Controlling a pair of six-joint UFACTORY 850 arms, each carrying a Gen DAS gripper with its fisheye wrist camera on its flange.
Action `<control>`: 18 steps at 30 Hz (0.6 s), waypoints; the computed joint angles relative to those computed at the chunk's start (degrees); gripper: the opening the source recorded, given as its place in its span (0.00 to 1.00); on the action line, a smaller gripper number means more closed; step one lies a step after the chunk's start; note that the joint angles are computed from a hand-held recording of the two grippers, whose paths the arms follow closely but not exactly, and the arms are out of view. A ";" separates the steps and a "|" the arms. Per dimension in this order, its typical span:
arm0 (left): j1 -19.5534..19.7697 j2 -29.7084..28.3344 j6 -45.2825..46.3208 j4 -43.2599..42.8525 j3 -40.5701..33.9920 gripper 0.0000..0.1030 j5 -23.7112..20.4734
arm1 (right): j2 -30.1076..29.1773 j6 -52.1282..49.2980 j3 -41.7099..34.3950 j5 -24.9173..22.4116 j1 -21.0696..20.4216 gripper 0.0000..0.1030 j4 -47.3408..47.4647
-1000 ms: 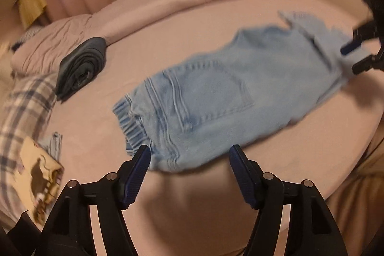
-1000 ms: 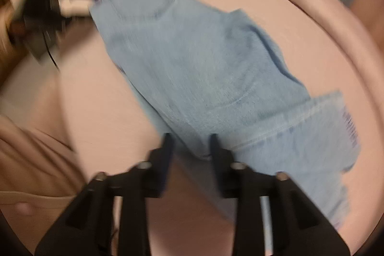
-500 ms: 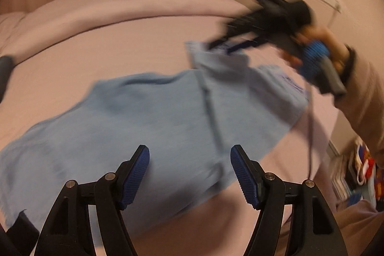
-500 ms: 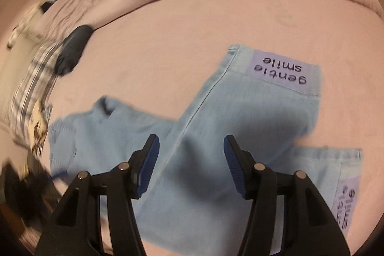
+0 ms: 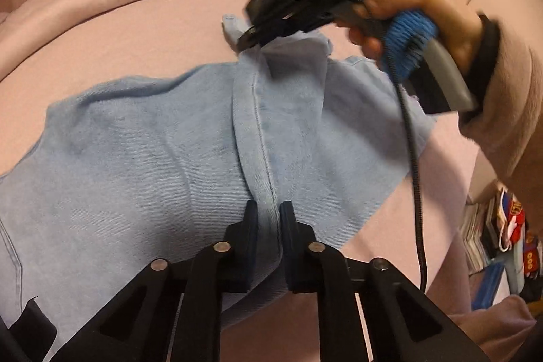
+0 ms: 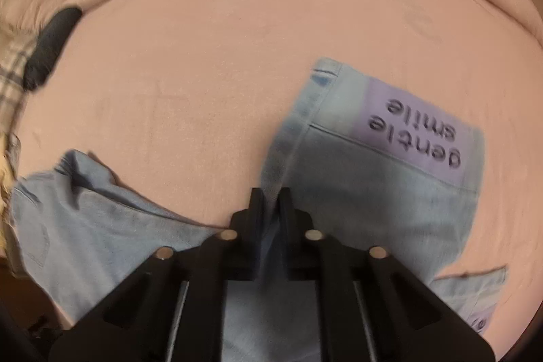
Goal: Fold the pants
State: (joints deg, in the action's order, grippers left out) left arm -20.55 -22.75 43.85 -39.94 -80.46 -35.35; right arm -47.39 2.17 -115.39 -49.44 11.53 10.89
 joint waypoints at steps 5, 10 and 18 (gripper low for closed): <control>-0.26 2.42 2.53 -1.66 2.43 0.09 1.10 | 13.07 -8.70 18.04 12.31 -2.81 0.07 12.47; -0.56 2.73 1.61 -1.55 2.90 0.09 2.11 | 23.64 -18.07 30.96 19.71 -5.10 0.07 26.03; -2.30 4.61 -1.57 4.64 4.94 0.09 6.14 | 35.67 -41.92 48.87 30.18 -6.76 0.07 58.30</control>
State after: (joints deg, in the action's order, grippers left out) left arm -22.84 -18.15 42.29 -35.30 -75.52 -29.21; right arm -11.73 -39.74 -66.52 -19.25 4.77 69.19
